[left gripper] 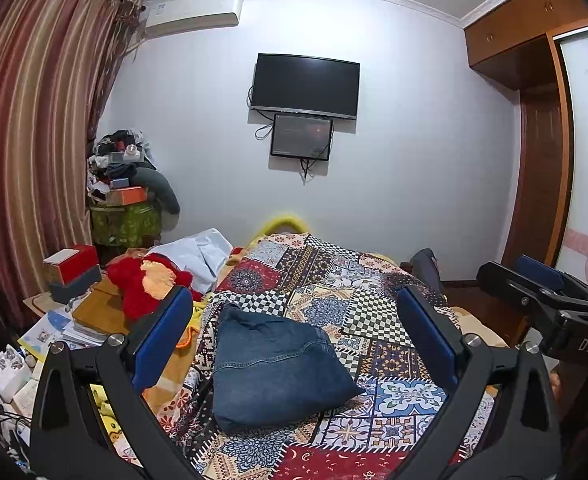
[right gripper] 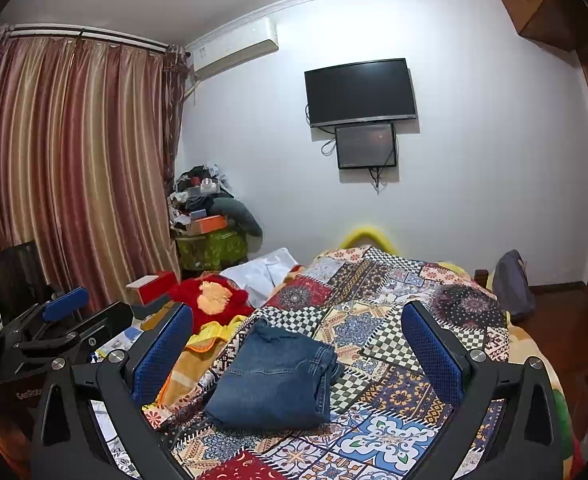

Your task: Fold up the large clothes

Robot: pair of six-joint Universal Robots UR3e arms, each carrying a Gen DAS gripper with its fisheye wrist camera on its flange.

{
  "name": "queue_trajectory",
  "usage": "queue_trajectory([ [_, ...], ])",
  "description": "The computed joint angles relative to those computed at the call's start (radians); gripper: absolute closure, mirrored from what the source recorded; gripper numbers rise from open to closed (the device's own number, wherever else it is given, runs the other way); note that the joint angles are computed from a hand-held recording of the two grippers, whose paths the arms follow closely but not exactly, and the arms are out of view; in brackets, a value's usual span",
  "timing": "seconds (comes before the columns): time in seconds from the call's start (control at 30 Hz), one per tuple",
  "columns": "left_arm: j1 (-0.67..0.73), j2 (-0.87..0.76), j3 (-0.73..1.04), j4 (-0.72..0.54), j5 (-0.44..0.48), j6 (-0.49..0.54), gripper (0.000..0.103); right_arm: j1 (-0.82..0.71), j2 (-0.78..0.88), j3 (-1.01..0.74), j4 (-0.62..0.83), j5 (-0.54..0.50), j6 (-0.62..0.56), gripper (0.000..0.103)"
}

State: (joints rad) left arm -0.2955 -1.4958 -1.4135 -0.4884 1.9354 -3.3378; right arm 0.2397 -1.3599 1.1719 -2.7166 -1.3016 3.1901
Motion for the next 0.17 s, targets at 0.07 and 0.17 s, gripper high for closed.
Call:
queue_trajectory([
  [0.07,-0.001,-0.002,0.003,-0.003,0.000,0.002,0.000,0.002,0.000,-0.001,0.000,-0.003,0.002,0.000],
  [0.17,0.006,-0.001,0.004,-0.011,-0.005,0.002,0.000,0.005,0.001,-0.003,0.002,-0.008,0.007,0.000],
])
